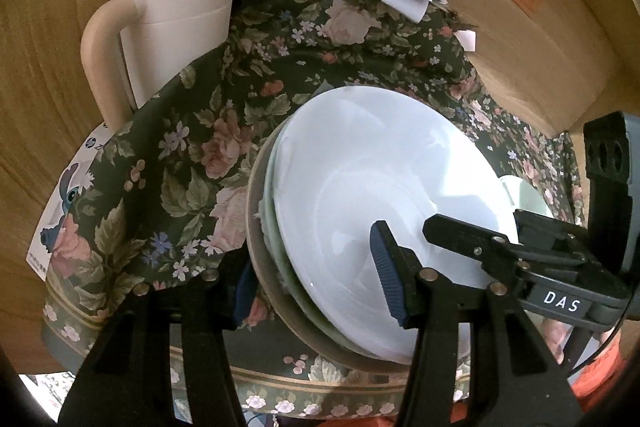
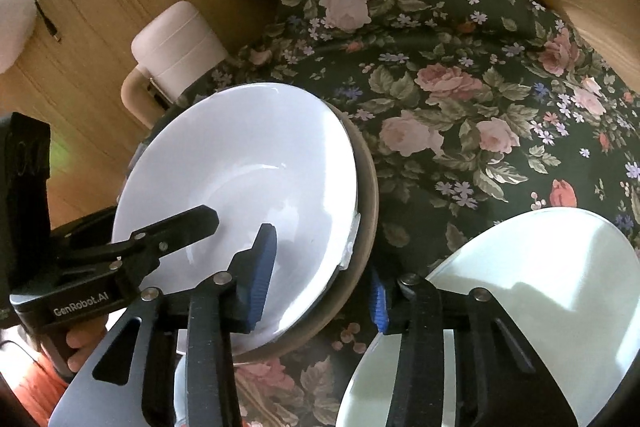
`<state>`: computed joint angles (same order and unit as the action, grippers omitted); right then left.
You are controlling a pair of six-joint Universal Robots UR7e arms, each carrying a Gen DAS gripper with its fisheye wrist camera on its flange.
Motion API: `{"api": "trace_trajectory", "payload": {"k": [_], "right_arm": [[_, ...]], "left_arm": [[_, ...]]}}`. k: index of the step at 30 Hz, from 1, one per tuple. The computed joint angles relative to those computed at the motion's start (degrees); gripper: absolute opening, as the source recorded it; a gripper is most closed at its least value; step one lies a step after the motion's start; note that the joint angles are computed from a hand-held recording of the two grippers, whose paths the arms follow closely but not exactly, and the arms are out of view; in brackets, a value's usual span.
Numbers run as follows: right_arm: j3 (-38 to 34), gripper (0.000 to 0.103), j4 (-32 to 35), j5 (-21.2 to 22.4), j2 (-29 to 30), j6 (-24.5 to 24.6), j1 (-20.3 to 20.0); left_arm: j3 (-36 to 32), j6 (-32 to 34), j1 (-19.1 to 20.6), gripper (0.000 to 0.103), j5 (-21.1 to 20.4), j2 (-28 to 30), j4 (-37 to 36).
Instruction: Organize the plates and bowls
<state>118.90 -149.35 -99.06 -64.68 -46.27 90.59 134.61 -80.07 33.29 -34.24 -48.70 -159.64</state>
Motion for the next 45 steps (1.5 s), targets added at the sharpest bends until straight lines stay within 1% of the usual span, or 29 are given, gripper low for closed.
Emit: {"api": "trace_trajectory", "payload": {"k": [7,10,16,26,36,45], "right_arm": [[0.1,0.036,-0.1,0.2,-0.2,0.9,-0.1],[0.6,0.035,-0.9,0.4,-0.6,1.1,-0.1],[0.9,0.035,-1.4,1.5,-2.1,1.6,-0.3],[1.4,0.035,-2.0,3.5,-6.6,1.6,-1.2],[1.5,0.035,-2.5,4.9,-10.8,1.5,-3.4],[1.2,0.035,-2.5,5.1,-14.0,1.8,-5.6]], "left_arm": [[-3.2,-6.9,-0.8,0.052,1.8,0.0,12.1],[-3.8,-8.1,-1.1,0.052,2.0,-0.1,14.4],[-4.0,-6.8,-0.8,0.052,1.2,-0.1,12.0],[-7.1,-2.5,-1.6,0.052,2.7,1.6,10.3],[-11.7,5.4,-2.5,0.052,3.2,4.4,7.1],[-16.1,13.3,-1.8,0.052,1.7,8.4,1.7]]}}
